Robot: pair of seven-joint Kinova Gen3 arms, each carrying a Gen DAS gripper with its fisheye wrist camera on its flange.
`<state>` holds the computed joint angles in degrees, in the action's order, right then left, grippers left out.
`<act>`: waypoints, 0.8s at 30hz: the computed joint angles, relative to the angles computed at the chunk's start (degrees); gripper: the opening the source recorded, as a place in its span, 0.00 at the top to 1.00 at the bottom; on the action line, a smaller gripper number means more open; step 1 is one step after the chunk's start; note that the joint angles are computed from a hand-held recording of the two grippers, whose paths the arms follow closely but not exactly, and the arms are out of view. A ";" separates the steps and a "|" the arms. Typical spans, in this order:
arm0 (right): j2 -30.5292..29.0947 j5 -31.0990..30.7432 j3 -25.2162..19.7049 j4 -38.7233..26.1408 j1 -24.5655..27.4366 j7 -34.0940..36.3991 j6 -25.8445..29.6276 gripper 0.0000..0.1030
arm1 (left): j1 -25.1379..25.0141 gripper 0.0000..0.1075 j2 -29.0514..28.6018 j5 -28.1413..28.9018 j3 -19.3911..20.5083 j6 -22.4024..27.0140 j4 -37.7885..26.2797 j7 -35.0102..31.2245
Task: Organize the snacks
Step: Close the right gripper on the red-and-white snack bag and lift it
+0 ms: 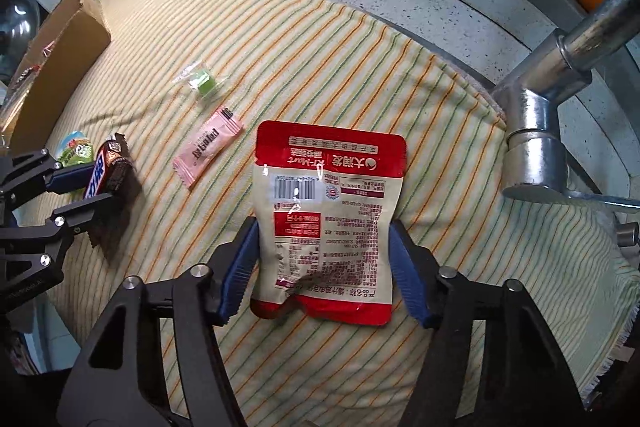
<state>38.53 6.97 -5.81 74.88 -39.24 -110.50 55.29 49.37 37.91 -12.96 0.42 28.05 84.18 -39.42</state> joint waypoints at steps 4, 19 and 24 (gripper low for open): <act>-0.24 0.81 0.02 0.45 -0.54 0.61 0.05 0.33 | 1.24 0.75 0.73 -1.04 -0.66 1.72 -0.94 0.61; -4.27 -1.97 -0.73 6.75 1.82 0.12 -5.66 0.42 | 3.91 0.75 -2.04 -4.05 -3.45 0.46 1.64 7.36; -5.30 -1.89 -0.97 7.40 2.13 0.06 -6.17 0.42 | 4.96 0.75 -2.83 -6.64 -4.05 2.10 1.19 9.88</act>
<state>33.22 5.08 -6.77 82.28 -37.11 -110.44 49.12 54.33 35.08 -19.59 -3.63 30.15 85.37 -29.54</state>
